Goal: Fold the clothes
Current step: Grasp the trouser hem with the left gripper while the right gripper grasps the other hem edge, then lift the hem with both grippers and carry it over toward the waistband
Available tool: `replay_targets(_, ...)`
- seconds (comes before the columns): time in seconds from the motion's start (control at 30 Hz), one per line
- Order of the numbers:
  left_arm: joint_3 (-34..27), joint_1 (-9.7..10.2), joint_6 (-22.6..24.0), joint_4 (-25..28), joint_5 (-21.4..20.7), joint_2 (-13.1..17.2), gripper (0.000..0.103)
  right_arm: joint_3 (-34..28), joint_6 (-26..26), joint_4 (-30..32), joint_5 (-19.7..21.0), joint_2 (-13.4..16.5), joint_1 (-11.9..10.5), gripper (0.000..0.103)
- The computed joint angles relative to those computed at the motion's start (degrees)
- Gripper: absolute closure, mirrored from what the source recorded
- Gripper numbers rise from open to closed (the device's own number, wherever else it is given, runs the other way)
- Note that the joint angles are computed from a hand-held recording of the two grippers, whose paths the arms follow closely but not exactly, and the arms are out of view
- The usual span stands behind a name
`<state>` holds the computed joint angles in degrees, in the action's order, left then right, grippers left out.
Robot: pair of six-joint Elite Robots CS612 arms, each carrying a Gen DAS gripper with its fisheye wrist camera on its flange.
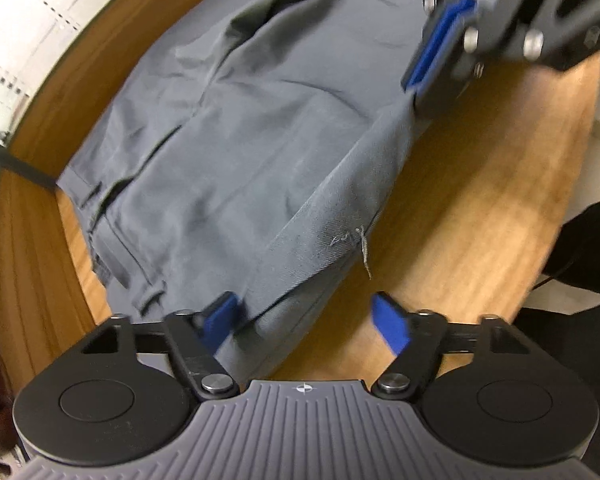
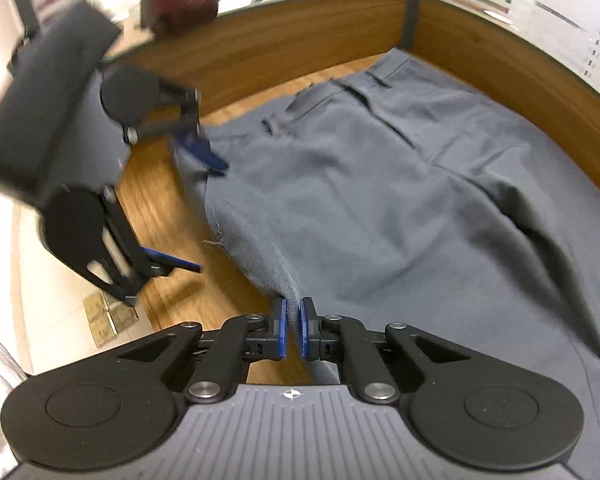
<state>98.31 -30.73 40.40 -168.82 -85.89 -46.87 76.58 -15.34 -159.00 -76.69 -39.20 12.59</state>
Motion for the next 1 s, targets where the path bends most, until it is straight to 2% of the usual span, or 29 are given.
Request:
replay_targets(0.07,-0.62,-0.14,-0.12,-0.86,0.61,0.50,0.053,-0.30,0.92,0.36,0.40,-0.22,-0.26,0.096)
replay_targets(0.13,-1.21,-0.22,-0.23,-1.81,1.09,0.96,0.088,-0.42,1.67,0.29,0.53,-0.36,-0.43,0.096)
replay_targets(0.2,-1.55,-0.12,-0.52,-2.96,1.03,1.22,0.094,0.00,2.91,-0.79,0.31,-0.48,-0.57,0.093)
replay_targets(0.23,-1.64,-0.03,-1.07,-3.52,0.91,1.18,0.095,0.50,3.66,-1.67,-0.02,-0.62,-0.59,0.091)
replay_targets(0.27,-1.74,0.04,-1.83,-3.80,0.92,1.06,0.095,0.99,4.40,-2.54,-0.35,-0.75,-0.61,0.083)
replay_targets(0.3,-1.87,0.13,-2.29,-3.72,0.78,0.99,0.095,1.46,5.14,-3.40,-0.69,-0.87,-0.63,0.070)
replay_targets(0.37,-2.43,0.49,-4.13,-1.80,-0.65,0.60,0.095,2.91,6.30,-5.18,-1.76,-1.35,-0.65,0.056)
replay_targets(0.5,-3.74,0.90,-7.98,1.79,-2.28,0.02,0.095,6.11,8.61,-7.27,-3.92,-2.37,-0.63,0.048)
replay_targets(0.63,-5.80,1.48,-13.71,6.33,-4.10,-0.12,0.094,8.32,9.76,-9.02,-5.36,-2.79,-0.30,0.041)
replay_targets(0.77,-6.47,1.60,-17.18,7.56,-4.30,-0.19,0.094,8.29,8.40,-10.81,-13.42,-1.76,1.15,0.042)
replay_targets(0.83,-6.50,1.54,-18.25,7.77,-3.87,-0.29,0.094,7.92,8.41,-11.26,-18.92,-0.84,1.77,0.052)
replay_targets(0.9,-6.44,1.42,-18.50,7.79,-3.18,-0.36,0.094,7.98,9.72,-11.03,-21.05,-0.55,1.67,0.068)
replay_targets(1.0,-6.09,1.05,-19.11,7.34,-1.32,-0.49,0.094,9.54,12.28,-12.28,-23.83,-0.66,0.77,0.070)
